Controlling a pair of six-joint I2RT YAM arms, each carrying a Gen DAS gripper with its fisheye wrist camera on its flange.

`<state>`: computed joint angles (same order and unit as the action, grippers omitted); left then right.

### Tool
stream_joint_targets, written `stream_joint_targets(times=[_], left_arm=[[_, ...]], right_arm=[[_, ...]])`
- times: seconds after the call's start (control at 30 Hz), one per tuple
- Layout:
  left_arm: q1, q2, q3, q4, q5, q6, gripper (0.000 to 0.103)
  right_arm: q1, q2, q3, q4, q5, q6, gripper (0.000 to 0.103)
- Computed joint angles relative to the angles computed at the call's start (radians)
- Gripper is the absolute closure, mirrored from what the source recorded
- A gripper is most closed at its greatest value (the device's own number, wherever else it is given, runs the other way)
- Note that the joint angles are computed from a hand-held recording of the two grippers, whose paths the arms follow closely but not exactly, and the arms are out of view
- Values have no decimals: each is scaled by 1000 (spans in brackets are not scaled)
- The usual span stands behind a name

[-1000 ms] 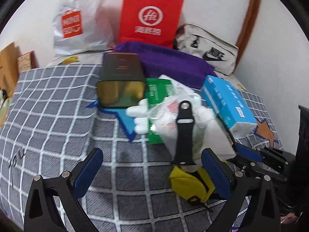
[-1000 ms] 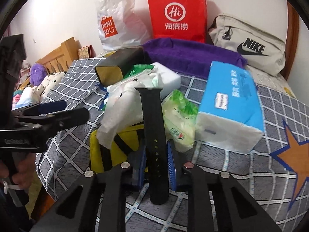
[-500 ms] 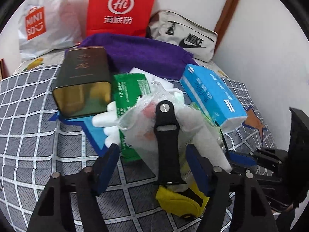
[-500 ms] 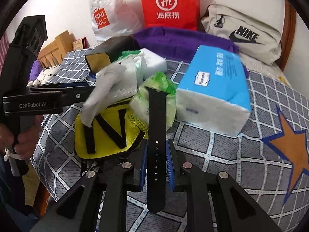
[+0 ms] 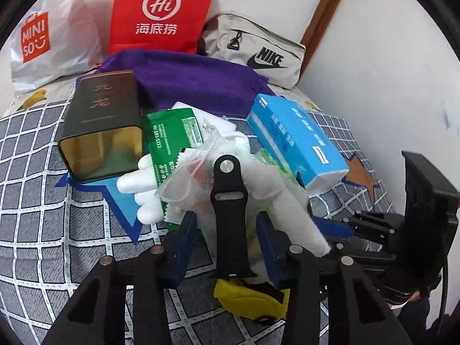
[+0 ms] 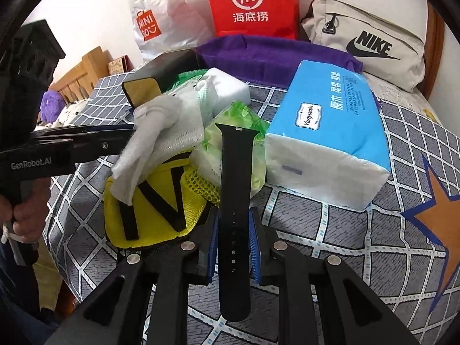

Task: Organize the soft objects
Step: 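Lift the black strap with the right gripper toward the purple towel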

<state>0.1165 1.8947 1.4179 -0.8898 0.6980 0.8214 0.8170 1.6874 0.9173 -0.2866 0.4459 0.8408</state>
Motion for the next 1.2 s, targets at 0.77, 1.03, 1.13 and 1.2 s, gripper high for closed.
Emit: stream_joint_targets(times=[0.77, 1.03, 1.13, 1.2], left_arm=[[-1, 23, -8, 0, 15, 39, 83], [26, 7, 19, -27, 28, 45, 83], [38, -4, 42, -49, 36, 41, 83], [42, -10, 55, -56, 40, 37, 83]], right_arm=[[-4, -15, -19, 18, -1, 18, 83], [28, -87, -7, -62, 54, 40, 84], [32, -115, -2, -89, 64, 43, 84], [37, -129, 13, -121, 75, 43, 84]])
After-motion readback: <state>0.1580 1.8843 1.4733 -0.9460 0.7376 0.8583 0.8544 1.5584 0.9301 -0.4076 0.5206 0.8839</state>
